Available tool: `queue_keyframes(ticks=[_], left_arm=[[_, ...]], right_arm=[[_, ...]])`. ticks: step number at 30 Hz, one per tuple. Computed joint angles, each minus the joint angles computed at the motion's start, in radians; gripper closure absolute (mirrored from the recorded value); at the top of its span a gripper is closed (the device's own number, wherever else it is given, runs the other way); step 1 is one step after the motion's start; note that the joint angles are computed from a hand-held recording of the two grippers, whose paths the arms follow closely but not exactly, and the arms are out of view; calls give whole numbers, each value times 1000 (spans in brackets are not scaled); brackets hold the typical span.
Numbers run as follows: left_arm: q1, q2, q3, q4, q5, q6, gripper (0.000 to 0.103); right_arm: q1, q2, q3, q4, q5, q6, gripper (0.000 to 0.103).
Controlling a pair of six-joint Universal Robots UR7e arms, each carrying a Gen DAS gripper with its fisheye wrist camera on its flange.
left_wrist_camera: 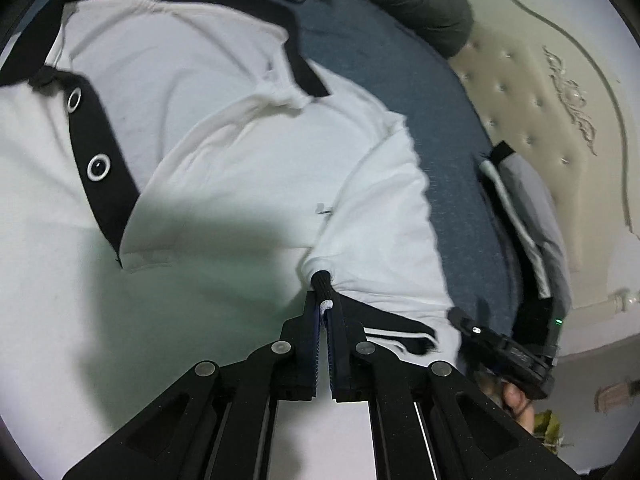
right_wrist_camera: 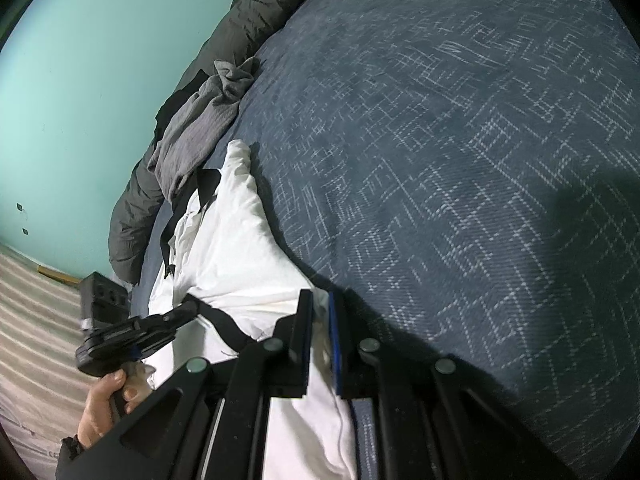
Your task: Fold clothes
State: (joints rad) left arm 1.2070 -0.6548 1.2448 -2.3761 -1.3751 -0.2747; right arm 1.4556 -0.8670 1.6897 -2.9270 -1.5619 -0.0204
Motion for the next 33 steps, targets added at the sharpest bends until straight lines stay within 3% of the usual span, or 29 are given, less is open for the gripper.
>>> queue_keyframes(ticks=[3,7,11,16,21,25,30,31,33], left_arm=[[-4,6,4,-25,20,-5,94],[-39,-25,56,-104,121,-6,62],[-85,-65,131,-194,187,14,61],[-120,-52,155,-156,121,-1,59],[-141,1,145,-114,92,-37,59],[-144,17,160,-157,56,-74,59],[-144,38,156,-200,60,-81,60],[-144,41,156,-207,63,-77,63],[-145,42,156,-204,58,-69,94]], right_arm=[[3,3,-6,9,-5,-5,95],[4,5,-18,29,5,-1,92],[4,2,-22,34,15,15,89],[2,-10,-7,-14,34,35,81],[2,-13,-9,-22,29,38,81],[-2,-16,-9,-22,36,48,81],[2,-16,-11,-15,39,40,81],[1,-17,-11,-14,38,40,81],[0,-16,-13,-10,37,42,81]])
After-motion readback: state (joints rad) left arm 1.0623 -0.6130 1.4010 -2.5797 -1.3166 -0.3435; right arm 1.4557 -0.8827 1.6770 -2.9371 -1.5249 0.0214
